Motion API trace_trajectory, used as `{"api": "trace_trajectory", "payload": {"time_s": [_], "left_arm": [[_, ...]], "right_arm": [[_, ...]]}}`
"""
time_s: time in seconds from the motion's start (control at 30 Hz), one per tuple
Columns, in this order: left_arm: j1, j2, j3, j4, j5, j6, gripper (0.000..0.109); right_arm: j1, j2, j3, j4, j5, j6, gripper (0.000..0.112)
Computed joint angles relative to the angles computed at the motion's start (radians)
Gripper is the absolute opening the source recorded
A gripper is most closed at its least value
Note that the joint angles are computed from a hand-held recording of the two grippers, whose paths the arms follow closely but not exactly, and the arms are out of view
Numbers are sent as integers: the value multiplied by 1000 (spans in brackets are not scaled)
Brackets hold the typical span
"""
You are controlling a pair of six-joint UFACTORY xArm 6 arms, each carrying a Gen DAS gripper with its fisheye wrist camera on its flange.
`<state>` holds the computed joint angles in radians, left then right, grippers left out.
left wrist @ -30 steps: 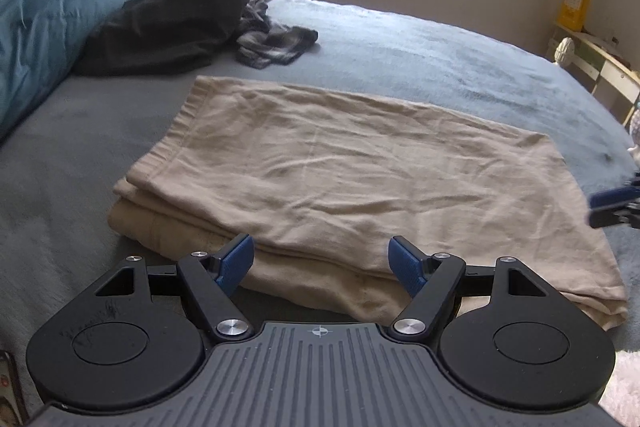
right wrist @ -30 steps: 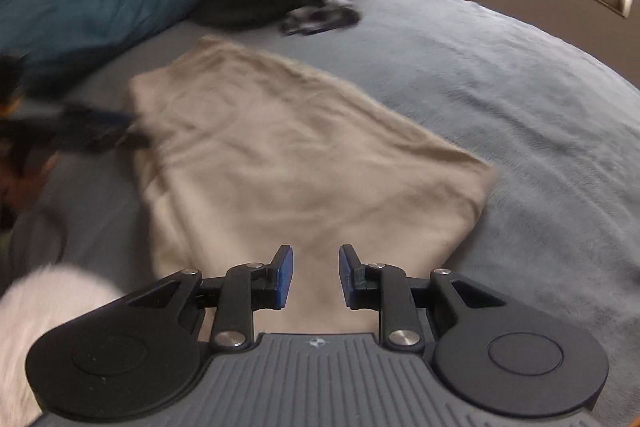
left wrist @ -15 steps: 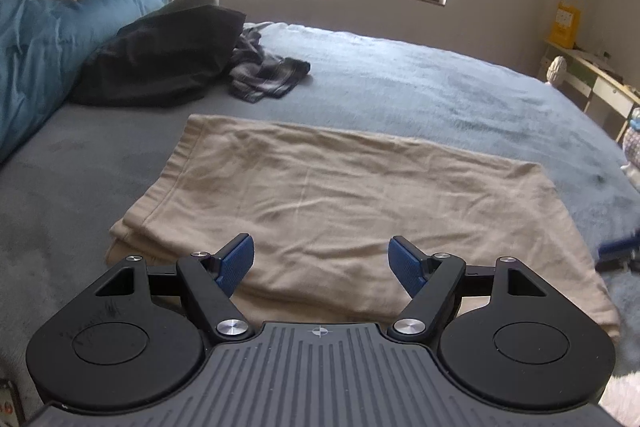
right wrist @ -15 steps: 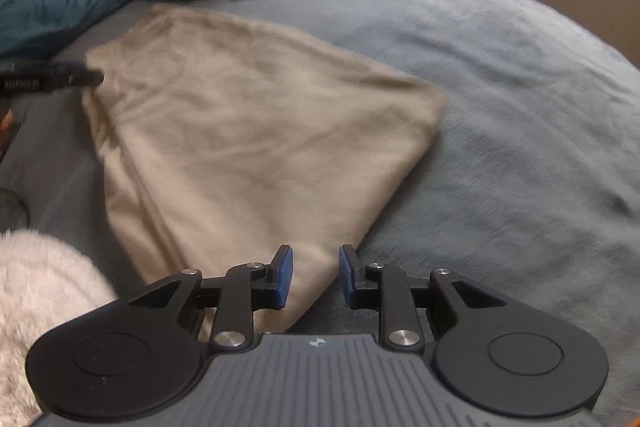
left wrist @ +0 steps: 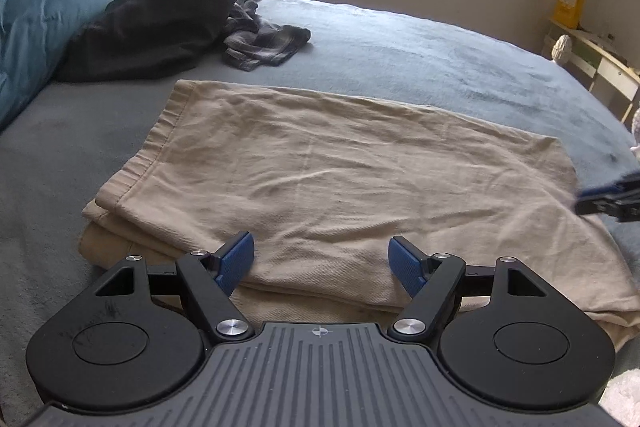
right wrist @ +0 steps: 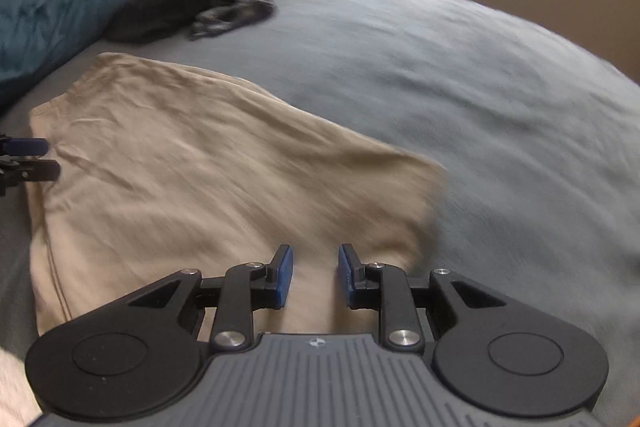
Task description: Fold clothes
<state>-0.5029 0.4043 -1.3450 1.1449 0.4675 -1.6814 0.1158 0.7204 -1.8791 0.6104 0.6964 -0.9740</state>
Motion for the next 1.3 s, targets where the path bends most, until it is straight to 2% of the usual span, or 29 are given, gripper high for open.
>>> {"api": "trace_trajectory", "payload": {"time_s": [0.1, 0.17, 0.3, 0.47, 0.67, 0.8, 0.97, 1.03, 1.13, 1.27, 1.3], "left_arm": [[1, 1, 1, 11, -3, -9, 75], [0, 2, 1, 12, -1, -1, 75], [-6, 9, -10, 1, 13, 17, 75], [-8, 14, -15, -1, 18, 31, 77], [-3, 8, -2, 20, 0, 13, 77], [0, 7, 1, 26, -8, 3, 77], [1, 11, -3, 32, -7, 2, 78], [0, 12, -5, 32, -4, 2, 78], [-1, 10, -2, 34, -6, 5, 78], [4, 5, 7, 46, -19, -9, 78], [5, 5, 7, 47, -20, -10, 78]], "right_arm": [[-41, -19, 10, -43, -5, 70, 26], [-50, -18, -4, -24, -19, 75, 26], [-19, 46, -115, 60, 10, 39, 26], [37, 155, -257, 51, 58, 20, 25], [13, 203, -303, 22, 28, 89, 21], [0, 192, -296, -79, -40, 189, 23], [15, 166, -287, 44, 6, 106, 24], [34, 193, -327, 53, 47, 90, 24], [59, 273, -443, 24, 109, 134, 24], [87, 349, -540, -124, 23, 307, 24], [89, 356, -557, -127, 25, 327, 24]]}}
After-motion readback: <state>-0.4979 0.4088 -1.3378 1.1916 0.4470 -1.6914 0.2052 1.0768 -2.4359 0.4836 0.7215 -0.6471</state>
